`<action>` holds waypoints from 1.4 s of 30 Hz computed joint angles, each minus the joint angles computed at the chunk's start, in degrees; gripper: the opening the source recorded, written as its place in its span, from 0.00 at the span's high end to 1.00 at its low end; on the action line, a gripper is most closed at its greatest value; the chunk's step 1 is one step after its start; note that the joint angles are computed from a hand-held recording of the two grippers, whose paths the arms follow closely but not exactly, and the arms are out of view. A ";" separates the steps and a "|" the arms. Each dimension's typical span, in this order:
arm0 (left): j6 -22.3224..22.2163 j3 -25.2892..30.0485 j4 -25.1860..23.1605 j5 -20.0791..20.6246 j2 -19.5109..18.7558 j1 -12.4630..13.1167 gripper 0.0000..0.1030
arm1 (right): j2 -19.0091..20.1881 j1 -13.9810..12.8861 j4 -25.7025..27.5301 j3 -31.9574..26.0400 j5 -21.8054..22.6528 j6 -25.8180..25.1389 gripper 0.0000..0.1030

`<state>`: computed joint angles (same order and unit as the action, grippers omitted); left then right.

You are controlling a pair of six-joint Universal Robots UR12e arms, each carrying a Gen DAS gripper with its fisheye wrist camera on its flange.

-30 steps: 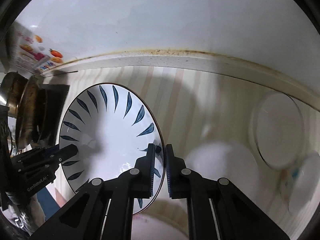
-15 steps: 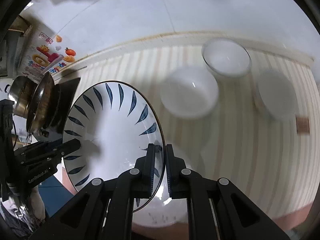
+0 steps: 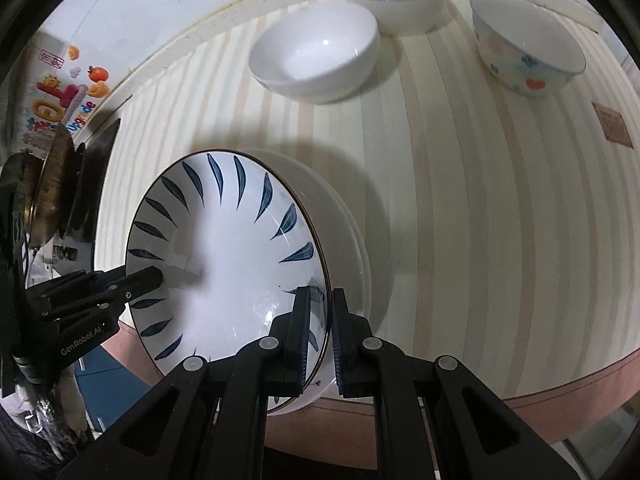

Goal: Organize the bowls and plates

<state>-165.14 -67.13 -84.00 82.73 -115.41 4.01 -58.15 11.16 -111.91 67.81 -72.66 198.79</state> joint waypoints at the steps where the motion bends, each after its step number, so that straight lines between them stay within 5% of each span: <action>1: 0.07 -0.02 -0.02 0.17 -0.10 -0.06 0.80 | -0.12 -0.04 -0.16 0.40 -0.08 0.01 0.89; 31: -2.18 1.18 -1.89 0.06 -1.70 0.42 0.80 | 0.50 -0.53 0.05 0.29 2.11 3.05 0.86; 42: -2.58 -0.48 1.25 0.78 1.47 0.62 0.80 | -0.95 0.66 -0.04 -0.49 -3.29 0.70 0.85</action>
<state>-167.72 -67.61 -82.76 83.50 -113.95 4.63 -59.09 11.82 -111.95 67.32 -75.95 199.49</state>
